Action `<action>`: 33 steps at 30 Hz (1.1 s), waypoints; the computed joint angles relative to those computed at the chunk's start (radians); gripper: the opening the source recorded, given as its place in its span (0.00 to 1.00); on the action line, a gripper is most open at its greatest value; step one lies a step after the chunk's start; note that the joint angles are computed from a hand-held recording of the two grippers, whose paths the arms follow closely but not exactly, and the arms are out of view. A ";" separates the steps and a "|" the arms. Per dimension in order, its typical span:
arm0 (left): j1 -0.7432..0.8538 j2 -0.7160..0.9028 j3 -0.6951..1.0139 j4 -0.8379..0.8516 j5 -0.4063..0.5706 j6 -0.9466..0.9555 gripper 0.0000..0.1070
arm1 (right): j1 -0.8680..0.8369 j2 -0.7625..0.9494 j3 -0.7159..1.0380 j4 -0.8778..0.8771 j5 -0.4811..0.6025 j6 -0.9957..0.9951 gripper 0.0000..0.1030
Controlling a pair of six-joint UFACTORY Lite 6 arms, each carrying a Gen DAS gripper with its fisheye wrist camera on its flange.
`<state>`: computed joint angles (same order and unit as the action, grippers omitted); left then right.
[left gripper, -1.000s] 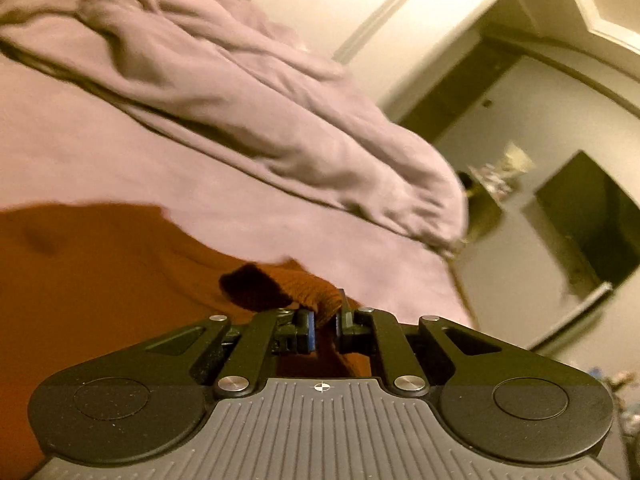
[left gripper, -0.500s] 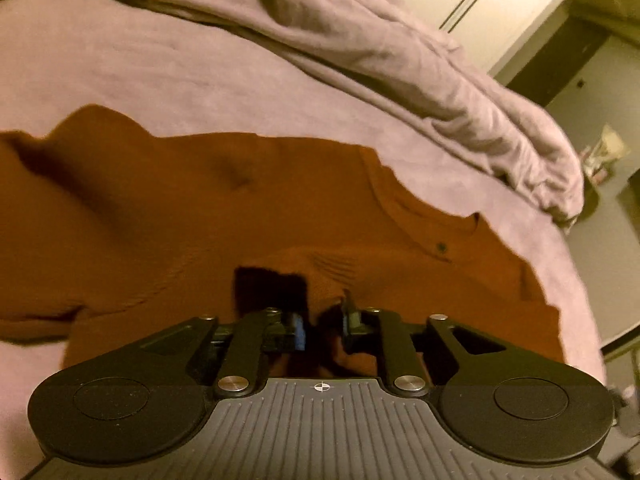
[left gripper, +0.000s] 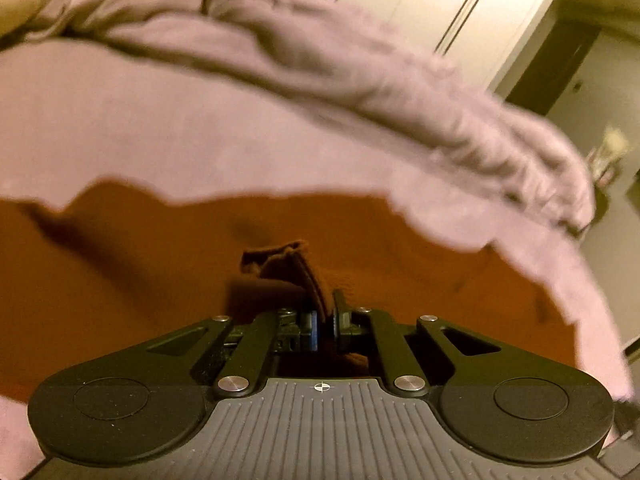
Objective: Fold small clothes
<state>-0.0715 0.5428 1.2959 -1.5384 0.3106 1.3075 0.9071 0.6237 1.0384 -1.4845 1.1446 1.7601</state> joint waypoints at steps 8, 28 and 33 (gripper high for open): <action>0.014 0.033 -0.021 -0.165 0.013 0.149 0.08 | -0.078 -0.141 -0.133 -0.046 -0.116 0.165 0.12; 0.022 -0.008 -0.047 -0.243 0.004 0.249 0.09 | -0.208 -0.578 -0.337 -0.127 -0.495 0.361 0.22; 0.000 -0.013 -0.041 -0.271 -0.054 0.352 0.09 | -0.242 -0.388 -0.199 -0.153 -0.589 0.362 0.21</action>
<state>-0.0717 0.5294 1.2553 -1.8099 0.2564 1.6596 0.6655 0.2352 0.8390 -1.6380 0.5558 2.1225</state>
